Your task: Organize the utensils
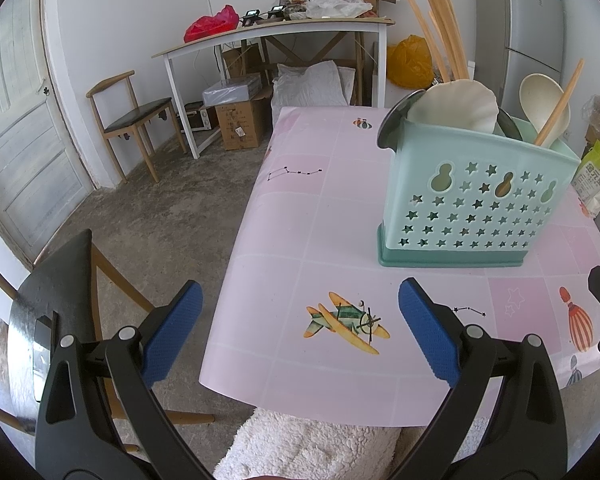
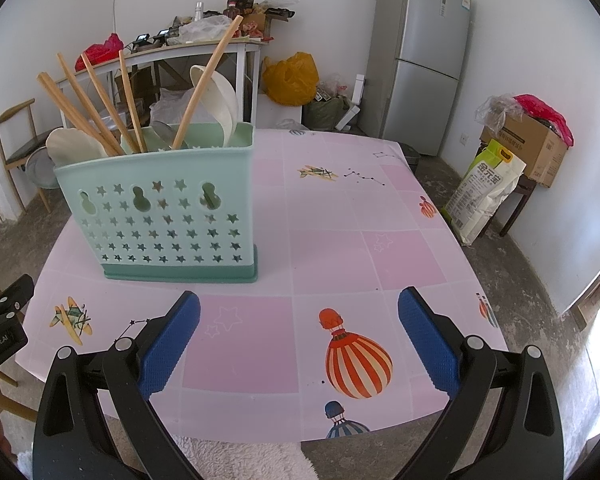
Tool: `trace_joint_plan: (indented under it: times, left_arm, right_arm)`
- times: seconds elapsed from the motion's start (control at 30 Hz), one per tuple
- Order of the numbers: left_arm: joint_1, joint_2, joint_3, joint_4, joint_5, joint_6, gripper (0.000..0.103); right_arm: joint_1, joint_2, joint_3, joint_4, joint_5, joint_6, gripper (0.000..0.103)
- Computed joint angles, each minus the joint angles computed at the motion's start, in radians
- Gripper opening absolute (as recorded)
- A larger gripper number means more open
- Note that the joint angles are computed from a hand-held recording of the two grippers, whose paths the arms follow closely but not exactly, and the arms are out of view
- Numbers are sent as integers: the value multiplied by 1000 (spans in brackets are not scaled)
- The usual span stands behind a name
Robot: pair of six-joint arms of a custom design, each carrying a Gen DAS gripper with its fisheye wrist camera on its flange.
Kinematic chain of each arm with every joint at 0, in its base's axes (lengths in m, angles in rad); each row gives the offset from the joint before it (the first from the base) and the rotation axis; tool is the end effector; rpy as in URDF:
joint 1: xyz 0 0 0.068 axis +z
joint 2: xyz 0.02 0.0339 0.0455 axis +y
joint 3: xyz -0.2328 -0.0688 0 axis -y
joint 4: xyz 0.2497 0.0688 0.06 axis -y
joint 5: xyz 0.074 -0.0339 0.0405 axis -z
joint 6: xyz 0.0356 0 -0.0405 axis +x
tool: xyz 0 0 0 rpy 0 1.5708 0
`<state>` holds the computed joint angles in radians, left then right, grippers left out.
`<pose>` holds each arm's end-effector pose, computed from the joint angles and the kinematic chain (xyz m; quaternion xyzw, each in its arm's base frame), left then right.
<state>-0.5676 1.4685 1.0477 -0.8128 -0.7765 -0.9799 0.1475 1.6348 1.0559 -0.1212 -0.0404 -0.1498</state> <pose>0.2508 -0.1303 0.2040 -0.2490 0.8801 0.1584 0.3719 0.3564 0.0544 0.1888 -0.1427 0.8953 0.0178 0.4217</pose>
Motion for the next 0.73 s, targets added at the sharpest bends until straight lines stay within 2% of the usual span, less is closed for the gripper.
trace_joint_plan:
  times: [0.73]
  left_arm:
    - [-3, -1, -11, 6, 3, -8, 95]
  right_arm:
    - [3, -1, -6, 4, 2, 3, 96]
